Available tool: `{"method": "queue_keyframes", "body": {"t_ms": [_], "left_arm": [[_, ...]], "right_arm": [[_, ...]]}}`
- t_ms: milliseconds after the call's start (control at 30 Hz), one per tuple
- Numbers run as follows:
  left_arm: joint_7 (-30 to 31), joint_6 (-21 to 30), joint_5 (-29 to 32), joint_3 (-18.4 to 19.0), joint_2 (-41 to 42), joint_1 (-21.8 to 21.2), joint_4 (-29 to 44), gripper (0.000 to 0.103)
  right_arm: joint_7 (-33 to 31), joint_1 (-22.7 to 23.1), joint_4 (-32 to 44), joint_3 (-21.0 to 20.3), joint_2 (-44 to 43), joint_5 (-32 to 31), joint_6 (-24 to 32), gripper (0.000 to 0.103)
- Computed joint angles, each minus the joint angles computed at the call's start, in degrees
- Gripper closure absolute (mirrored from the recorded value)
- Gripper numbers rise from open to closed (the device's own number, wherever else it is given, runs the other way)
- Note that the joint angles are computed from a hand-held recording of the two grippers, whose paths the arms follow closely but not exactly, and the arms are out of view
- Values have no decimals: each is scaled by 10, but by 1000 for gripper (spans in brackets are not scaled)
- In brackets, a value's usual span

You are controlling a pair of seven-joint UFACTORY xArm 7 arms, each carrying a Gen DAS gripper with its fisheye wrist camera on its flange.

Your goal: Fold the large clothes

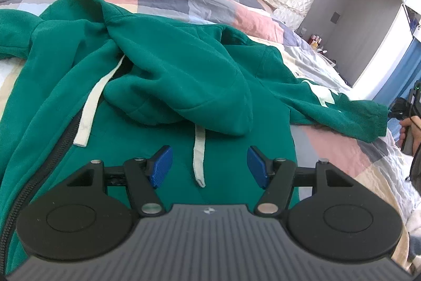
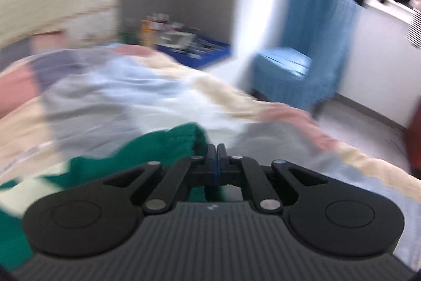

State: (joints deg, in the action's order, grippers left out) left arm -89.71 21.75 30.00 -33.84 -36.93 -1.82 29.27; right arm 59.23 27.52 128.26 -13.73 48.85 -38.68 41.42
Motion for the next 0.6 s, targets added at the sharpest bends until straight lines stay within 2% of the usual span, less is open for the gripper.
{"method": "queue_keyframes", "body": {"t_ms": [67,100,133,167,233,500,600], "left_arm": [[-2,-4,3,-1,8,6,4,35],[-4,-9,5,-1,11,9,5,35],[-4,-14,6,0,14,11,5,35],[-4,-16,6,1,18,12,7,35],[-4,-20,8,2,21,14,8,35],[6,-13,-5,12,-3,-5,-3,35],[11,-11,-16,17,-27,-17,-15,35]], "right_arm": [[-14,-4,48,-19,27,43,52,100],[10,-16,36,0,18,28,49,99],[41,-14,0,-4,-2,23,25,99],[78,-12,-58,-9,-32,5,-23,98],[109,-10,-117,-7,-63,-5,-71,98],[88,18,-266,37,-166,-25,-174,97],[109,41,-339,50,-220,-41,-212,97]]}}
